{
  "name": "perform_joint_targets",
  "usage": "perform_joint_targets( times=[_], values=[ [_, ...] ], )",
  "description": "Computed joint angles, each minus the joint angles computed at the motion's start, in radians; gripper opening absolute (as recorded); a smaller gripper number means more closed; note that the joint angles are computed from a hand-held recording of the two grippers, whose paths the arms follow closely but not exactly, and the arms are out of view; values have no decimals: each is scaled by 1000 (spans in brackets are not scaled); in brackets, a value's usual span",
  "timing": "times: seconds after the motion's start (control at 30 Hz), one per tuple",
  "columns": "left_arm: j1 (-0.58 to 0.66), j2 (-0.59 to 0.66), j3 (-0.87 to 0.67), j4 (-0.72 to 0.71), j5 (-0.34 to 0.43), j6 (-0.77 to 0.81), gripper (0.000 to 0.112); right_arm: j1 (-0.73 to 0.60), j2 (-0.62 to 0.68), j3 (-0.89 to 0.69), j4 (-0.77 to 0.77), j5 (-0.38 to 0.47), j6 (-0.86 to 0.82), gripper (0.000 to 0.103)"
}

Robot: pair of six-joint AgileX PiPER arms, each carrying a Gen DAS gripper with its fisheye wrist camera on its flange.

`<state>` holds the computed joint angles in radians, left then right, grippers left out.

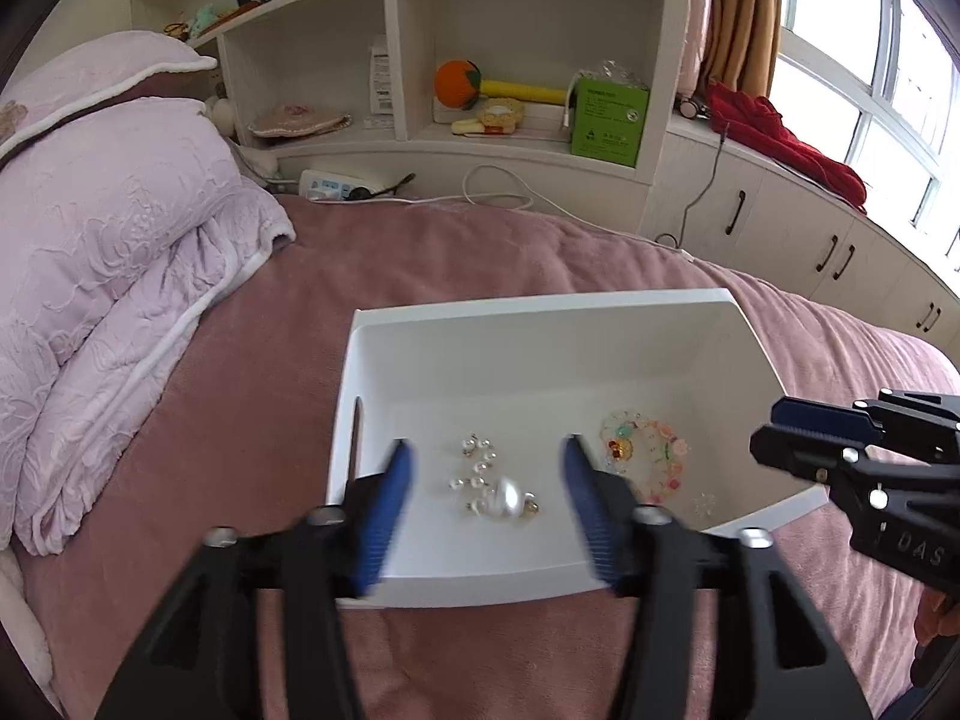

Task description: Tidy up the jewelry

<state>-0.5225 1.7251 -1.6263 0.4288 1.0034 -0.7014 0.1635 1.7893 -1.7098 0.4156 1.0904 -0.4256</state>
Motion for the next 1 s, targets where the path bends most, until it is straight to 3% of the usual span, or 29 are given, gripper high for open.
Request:
perform_joint_targets(
  times=[0.07, 0.23, 0.37, 0.47, 0.63, 0.73, 0.9, 1.0],
  values=[
    [1, -8, 6, 10, -2, -13, 67, 21, -28, 38, -47, -48, 15, 53],
    [-11, -18, 9, 51, 9, -45, 74, 46, -94, 128, -106, -139, 28, 61],
    [-45, -45, 40, 133, 0, -103, 82, 59, -187, 250, -162, -283, 61, 81],
    [-80, -63, 69, 211, -6, -143, 85, 47, -252, 336, -106, -379, 10, 96],
    [-116, -111, 126, 256, -34, -207, 85, 35, -359, 467, -43, -531, -31, 98],
    [-138, -154, 165, 298, -43, -274, 92, 33, -393, 496, -62, -561, 6, 98],
    [-194, -235, 245, 401, -44, -374, 92, 12, -461, 563, -32, -596, 8, 98],
    [-247, -282, 310, 498, -26, -455, 92, 23, -518, 631, -65, -663, 44, 98]
  ],
)
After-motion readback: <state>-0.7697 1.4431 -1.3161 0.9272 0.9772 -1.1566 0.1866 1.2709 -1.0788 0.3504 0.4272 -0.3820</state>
